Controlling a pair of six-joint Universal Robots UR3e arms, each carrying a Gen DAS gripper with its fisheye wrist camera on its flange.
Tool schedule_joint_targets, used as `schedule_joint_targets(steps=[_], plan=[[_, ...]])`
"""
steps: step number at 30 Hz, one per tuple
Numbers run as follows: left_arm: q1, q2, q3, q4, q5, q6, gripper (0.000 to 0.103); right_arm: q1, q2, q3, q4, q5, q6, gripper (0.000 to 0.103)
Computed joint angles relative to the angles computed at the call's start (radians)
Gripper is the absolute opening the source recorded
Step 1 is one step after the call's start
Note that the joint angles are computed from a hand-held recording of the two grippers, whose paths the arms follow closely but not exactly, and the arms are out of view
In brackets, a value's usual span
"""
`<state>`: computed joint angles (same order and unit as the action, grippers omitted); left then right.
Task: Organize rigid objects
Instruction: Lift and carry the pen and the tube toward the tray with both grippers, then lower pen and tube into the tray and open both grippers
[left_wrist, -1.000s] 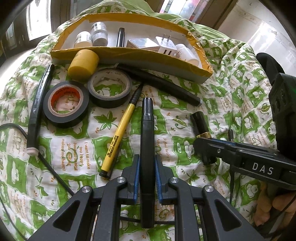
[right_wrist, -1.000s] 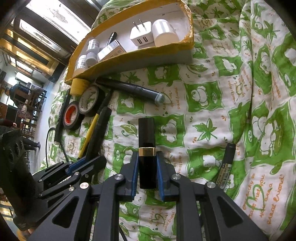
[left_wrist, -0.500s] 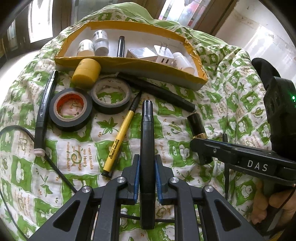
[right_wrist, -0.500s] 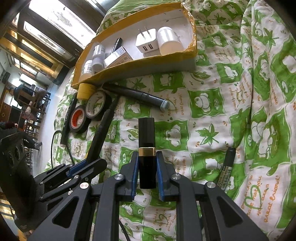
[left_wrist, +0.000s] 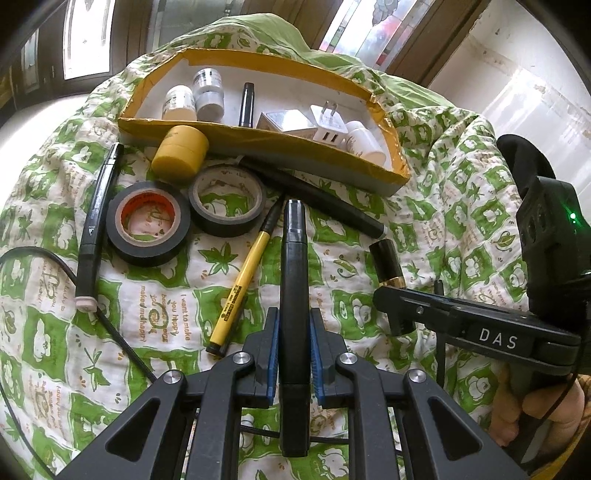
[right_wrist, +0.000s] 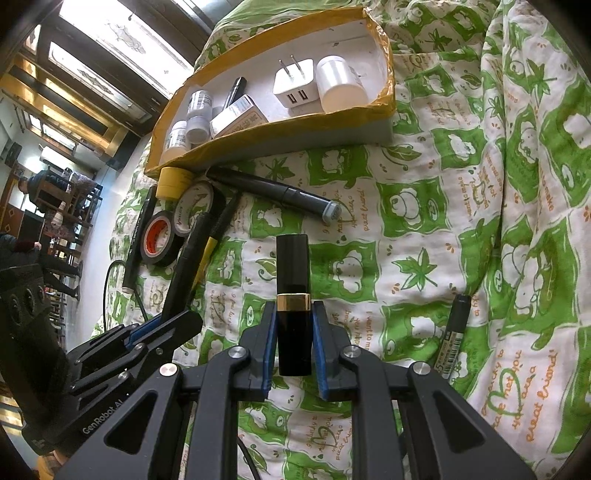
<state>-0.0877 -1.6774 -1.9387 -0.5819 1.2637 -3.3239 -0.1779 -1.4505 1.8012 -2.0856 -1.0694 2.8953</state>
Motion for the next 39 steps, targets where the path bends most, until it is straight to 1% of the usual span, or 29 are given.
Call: schedule_joint_targets(steps=[7, 12, 19, 28, 32, 39], plan=[[0.008, 0.001, 0.03, -0.025, 0.0, 0.007, 0.014, -0.001, -0.005, 0.002, -0.003, 0.004, -0.004, 0.017], [-0.002, -0.014, 0.084, -0.041, 0.013, 0.008, 0.014, -0.007, -0.015, 0.005, -0.003, 0.013, -0.008, 0.017], [-0.009, -0.049, 0.164, -0.065, 0.007, 0.009, 0.014, -0.032, -0.035, 0.002, 0.01, 0.042, -0.021, 0.017], [-0.039, -0.161, 0.33, -0.105, 0.03, 0.005, 0.014, -0.087, -0.051, -0.03, 0.038, 0.095, -0.025, 0.017], [-0.051, -0.231, 0.433, -0.139, 0.047, 0.005, 0.014, -0.105, -0.052, -0.06, 0.022, 0.098, -0.02, 0.017], [-0.071, -0.355, 0.652, -0.23, 0.08, 0.024, 0.014, -0.109, 0.032, -0.192, 0.03, 0.082, 0.003, 0.017]])
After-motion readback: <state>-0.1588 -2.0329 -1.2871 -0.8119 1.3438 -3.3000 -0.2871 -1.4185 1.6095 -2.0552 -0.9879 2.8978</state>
